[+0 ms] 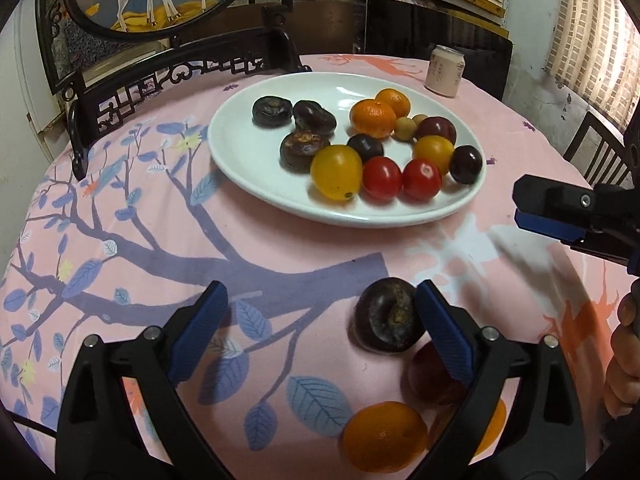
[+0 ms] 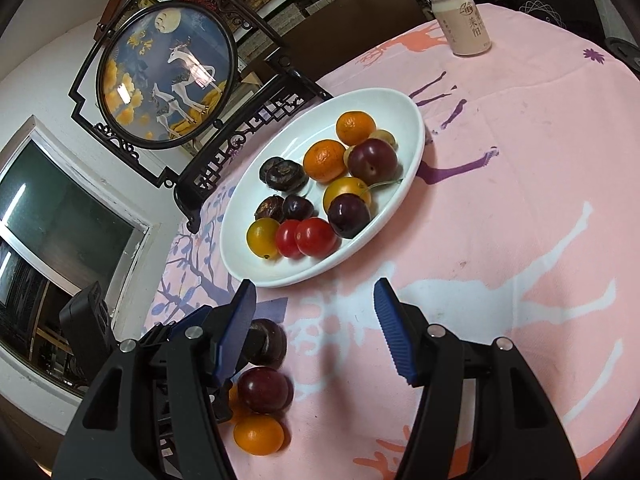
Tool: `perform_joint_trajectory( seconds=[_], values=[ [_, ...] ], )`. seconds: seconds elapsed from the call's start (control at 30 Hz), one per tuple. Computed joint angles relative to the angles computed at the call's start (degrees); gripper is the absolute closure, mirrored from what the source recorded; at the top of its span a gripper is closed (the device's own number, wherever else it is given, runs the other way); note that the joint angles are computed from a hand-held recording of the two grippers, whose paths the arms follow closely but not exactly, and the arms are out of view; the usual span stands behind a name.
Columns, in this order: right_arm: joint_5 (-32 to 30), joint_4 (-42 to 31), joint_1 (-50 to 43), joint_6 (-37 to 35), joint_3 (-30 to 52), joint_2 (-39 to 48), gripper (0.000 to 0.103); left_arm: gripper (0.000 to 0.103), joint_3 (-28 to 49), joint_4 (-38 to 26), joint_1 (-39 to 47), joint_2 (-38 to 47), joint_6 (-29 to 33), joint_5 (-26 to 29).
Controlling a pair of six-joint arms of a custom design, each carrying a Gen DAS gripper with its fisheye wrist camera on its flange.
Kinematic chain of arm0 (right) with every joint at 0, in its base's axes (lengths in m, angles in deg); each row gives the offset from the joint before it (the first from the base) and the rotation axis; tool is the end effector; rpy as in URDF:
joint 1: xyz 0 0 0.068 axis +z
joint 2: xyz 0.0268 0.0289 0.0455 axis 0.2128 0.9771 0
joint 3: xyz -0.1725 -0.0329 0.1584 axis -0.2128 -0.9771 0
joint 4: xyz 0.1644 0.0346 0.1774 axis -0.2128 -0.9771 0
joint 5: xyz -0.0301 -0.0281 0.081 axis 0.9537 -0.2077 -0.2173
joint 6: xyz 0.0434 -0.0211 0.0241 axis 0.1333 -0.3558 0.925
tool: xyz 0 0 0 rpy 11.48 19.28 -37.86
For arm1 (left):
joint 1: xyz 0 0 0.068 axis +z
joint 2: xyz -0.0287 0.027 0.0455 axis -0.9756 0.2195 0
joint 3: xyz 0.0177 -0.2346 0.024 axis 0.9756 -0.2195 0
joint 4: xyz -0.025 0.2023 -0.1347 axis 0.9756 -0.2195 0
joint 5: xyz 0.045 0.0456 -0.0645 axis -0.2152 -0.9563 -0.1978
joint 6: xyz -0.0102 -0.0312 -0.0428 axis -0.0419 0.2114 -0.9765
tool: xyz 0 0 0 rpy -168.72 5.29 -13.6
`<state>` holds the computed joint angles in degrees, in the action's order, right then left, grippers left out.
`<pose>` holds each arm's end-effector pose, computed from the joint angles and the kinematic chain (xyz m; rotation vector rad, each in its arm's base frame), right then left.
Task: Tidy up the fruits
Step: 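Grasp a dark dried fruit with the left tool, then grasp the red plum with the right tool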
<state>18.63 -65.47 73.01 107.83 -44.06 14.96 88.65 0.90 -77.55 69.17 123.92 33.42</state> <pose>0.1193 0.1687 0.1932 0.7121 2.1437 0.5970 0.2437 -0.0179 0.1798 0.9249 2.2698 -0.3762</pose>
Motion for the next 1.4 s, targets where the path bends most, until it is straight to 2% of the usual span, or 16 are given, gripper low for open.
perform_joint_trajectory(
  seconds=[0.23,0.3,0.33,0.5,0.6,0.67,0.77,1.03,1.17,1.23,1.3,1.37,1.4],
  values=[
    [-0.2,-0.2,-0.1,0.2,0.3,0.4,0.041,0.005,1.8,-3.6,0.8,0.8,1.0,3.1],
    [-0.2,-0.2,-0.1,0.2,0.3,0.5,0.041,0.005,-0.4,-1.3,-1.4,-0.5,0.7,-0.4],
    [-0.2,-0.2,-0.1,0.1,0.3,0.5,0.041,0.005,-0.4,-1.0,-1.3,-0.4,0.4,-0.4],
    [-0.4,-0.2,-0.2,0.5,0.3,0.5,0.041,0.003,7.9,-6.8,3.2,7.8,1.6,3.3],
    [-0.1,-0.3,0.1,0.5,0.3,0.3,0.041,0.004,5.9,1.4,5.4,5.4,-3.7,-2.7],
    [-0.2,-0.1,0.1,0.2,0.3,0.2,0.041,0.005,8.3,0.1,8.6,6.6,-4.8,0.4],
    [-0.3,0.4,0.3,-0.4,0.4,0.3,0.041,0.005,8.9,-2.3,9.9,6.3,-3.3,3.5],
    [-1.6,0.9,0.4,-2.3,2.0,2.7,0.041,0.005,2.8,-0.5,6.0,1.6,-0.2,0.1],
    [-1.9,1.1,0.7,-2.2,2.1,3.4,0.041,0.007,-1.4,5.3,3.0,-0.2,-0.9,-5.0],
    [-1.8,1.0,1.1,-2.2,2.6,4.1,0.041,0.018,-1.2,5.1,2.4,0.6,-0.4,-5.4],
    [-1.8,0.7,1.9,-2.6,3.7,5.6,0.041,0.049,0.8,3.0,3.5,2.4,0.1,-2.8],
    [-2.4,0.9,2.2,-3.0,4.6,7.3,0.041,0.061,2.8,0.8,4.8,4.3,0.7,0.0],
    [-2.8,1.1,2.4,-3.3,5.0,8.1,0.041,0.061,3.0,0.8,5.0,4.4,0.5,0.2]
  ],
)
